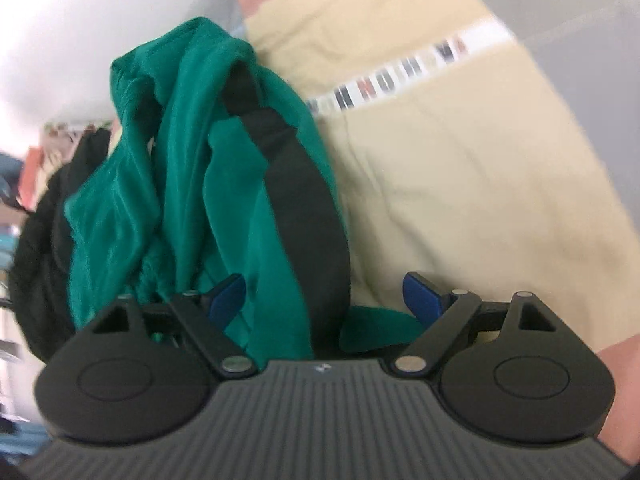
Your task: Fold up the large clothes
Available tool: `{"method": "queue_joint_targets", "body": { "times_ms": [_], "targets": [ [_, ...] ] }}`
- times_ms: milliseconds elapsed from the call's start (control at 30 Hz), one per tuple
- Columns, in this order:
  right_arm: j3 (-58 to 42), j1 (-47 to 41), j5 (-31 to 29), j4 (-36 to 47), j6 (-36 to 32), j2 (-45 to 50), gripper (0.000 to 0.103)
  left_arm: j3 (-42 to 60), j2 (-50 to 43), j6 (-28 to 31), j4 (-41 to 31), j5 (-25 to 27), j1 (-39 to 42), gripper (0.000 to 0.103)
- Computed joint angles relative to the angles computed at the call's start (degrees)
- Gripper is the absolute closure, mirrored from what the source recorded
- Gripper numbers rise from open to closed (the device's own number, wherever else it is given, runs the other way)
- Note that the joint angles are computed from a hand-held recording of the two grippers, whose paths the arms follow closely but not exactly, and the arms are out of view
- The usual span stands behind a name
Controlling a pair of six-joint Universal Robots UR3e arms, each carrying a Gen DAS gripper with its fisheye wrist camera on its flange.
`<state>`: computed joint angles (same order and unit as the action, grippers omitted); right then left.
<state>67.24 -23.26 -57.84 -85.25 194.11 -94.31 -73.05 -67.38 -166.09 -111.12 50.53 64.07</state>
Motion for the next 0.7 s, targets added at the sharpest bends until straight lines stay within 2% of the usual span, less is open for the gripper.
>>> {"method": "queue_joint_targets", "body": {
  "times_ms": [167, 267, 433, 500, 567, 633, 700],
  "targets": [
    [-1.0, -1.18, 6.88, 4.81, -2.22, 1.78, 0.014, 3.72, -5.24, 7.61, -12.28, -4.37, -2.43, 0.023],
    [-2.53, -0.67, 11.4, 7.91, -6.09, 2.65, 0.013, 4.52, -5.39, 8.99, -12.48, -4.26, -4.12, 0.021],
    [0.58, -0.89, 22.23, 6.2, -12.69, 0.52, 0.013, 8.83, -5.17, 21.07, -29.02, -11.42, 2.28, 0.021],
    [-0.01, 0.15, 23.57, 5.36, -13.81, 1.39, 0.013, 8.8, -4.89, 19.47, -27.46, -10.33, 1.51, 0.021],
    [-1.05, 1.92, 21.03, 3.51, -12.25, 2.27, 0.013, 7.33, -5.19, 13.26, -19.77, -6.64, -2.26, 0.021],
    [-3.62, 3.94, 15.4, 3.51, -9.45, 3.78, 0.014, 4.26, -4.9, 8.41, -12.11, -2.23, -5.78, 0.02],
    [-8.16, 7.18, 7.4, 4.17, -6.68, 6.38, 0.017, 3.02, -5.78, 5.94, -8.82, -0.02, -8.19, 0.02]
  ]
}}
